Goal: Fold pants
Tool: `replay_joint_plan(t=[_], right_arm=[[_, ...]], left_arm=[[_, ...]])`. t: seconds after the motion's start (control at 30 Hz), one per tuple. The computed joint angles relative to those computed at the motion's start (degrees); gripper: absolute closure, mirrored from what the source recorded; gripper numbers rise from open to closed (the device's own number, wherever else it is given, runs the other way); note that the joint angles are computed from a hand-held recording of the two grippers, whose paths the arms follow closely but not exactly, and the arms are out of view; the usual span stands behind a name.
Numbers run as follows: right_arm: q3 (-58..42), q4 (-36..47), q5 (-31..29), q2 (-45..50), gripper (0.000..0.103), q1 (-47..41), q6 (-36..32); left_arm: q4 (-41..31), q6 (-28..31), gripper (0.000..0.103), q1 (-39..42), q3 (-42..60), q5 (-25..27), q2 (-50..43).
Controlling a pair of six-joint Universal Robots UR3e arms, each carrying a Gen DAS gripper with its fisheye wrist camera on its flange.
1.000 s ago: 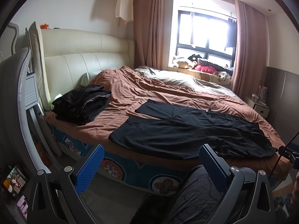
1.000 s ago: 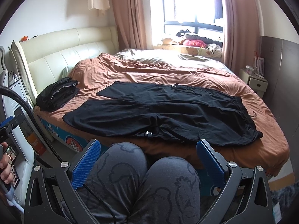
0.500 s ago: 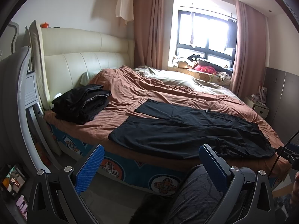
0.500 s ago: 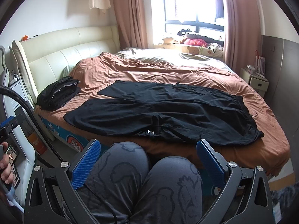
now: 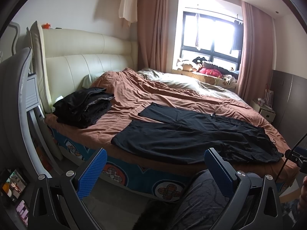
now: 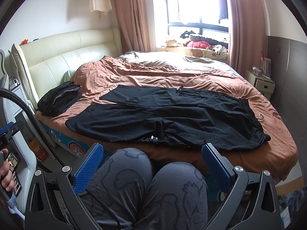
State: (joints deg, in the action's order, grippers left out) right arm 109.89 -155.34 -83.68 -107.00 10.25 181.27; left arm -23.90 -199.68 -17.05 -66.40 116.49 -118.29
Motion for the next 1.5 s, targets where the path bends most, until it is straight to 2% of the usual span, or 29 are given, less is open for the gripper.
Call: replay_joint_plan(t=[0.47,0.87,1.17,1.5], right_arm=[[-0.1,-0.62,0.4,0.7,0.0,-0.5,0.11],[-0.49,-1.12,3.14,3.07,0.0,-4.7,0.35],[-3.08,-2.6,3.54,7.79,0.0,-7.3,1.67],[-3.88,-8.87,1.24,13.74,0.0,-10.24,2.46]], left_arm=[[-1.75,0.23,0.0,0.23,2.01,-0.04,-0.67],[-5.1,0.1,0.0,2.35,8.17,-2.99,-5.78],[-8.85,-0.18,0.0,4.47,16.9,-5.44,-12.48],[-15.84,-2.18,0.004,7.66,31.57,-9.04,-22.87]])
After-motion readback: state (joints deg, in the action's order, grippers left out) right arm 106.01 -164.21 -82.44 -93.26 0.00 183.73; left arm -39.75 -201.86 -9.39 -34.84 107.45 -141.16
